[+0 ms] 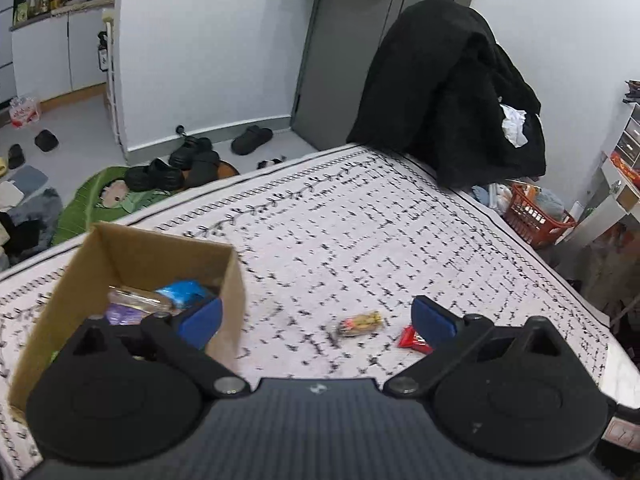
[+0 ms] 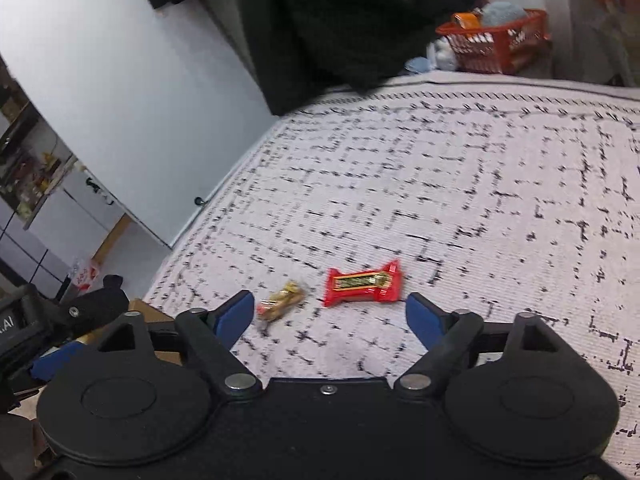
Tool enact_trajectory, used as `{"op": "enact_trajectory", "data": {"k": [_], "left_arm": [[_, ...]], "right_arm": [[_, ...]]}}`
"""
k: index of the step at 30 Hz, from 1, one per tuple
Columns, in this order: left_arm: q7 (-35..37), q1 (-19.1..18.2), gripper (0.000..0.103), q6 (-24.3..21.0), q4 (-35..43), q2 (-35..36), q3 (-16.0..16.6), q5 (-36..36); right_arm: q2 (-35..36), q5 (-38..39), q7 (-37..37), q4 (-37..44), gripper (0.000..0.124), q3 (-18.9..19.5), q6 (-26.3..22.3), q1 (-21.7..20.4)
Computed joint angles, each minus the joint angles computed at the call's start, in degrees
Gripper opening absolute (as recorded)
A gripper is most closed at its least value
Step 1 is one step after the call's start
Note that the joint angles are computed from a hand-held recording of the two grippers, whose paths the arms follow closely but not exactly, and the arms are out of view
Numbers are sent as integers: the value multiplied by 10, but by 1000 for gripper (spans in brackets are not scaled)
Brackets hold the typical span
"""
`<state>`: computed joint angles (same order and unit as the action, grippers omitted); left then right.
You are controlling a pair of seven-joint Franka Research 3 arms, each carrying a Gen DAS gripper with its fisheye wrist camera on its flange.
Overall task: Organize snacks
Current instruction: 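Move both open tools back to the yellow candy and red candy bar, then close the left gripper on the yellow candy while the right gripper grasps the red candy bar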
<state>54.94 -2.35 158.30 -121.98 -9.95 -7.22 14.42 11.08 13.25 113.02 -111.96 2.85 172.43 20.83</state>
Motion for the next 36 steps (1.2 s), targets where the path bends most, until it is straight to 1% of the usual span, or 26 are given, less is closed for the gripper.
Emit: {"op": "enact_trajectory", "data": {"k": [3,6,9,13,14,15,16,18,22,27,30,33,36], "left_arm": [[-2,-2,100,10,5,15,-4,3],[-9,-5,96,14,8,27,-7,4],[-10,-9,93,31,6,38,-6,-3],[20,-17,85,33,23,67,-5,-30],[28,-18,84,32,27,74,-5,-37],[38,-19,83,30,33,82,-5,-44],[49,-20,82,26,39,90,-6,-52],[71,-20,81,21,47,103,-8,-65],[118,-16,81,5,68,130,-11,-93],[140,-9,75,-12,89,161,-15,-114],[138,-7,74,-26,107,181,-14,-102],[153,-2,71,-40,126,200,-18,-112],[154,-4,72,-45,145,217,-16,-91]], "right_arm": [[6,-14,18,4,78,-13,-13,4],[12,-22,33,7,76,-17,-18,3],[21,-52,56,16,75,-32,-30,13],[34,-86,82,33,75,-43,-54,19],[38,-107,95,38,75,-53,-61,26],[43,-131,107,45,75,-62,-70,34],[47,-141,110,50,75,-62,-76,34],[55,-143,105,60,75,-54,-85,27],[72,-183,128,81,75,-68,-101,40],[92,-235,161,107,75,-87,-111,56],[104,-261,168,123,75,-94,-118,64],[118,-285,180,141,76,-103,-124,71],[133,-307,197,159,76,-114,-127,80]]}}
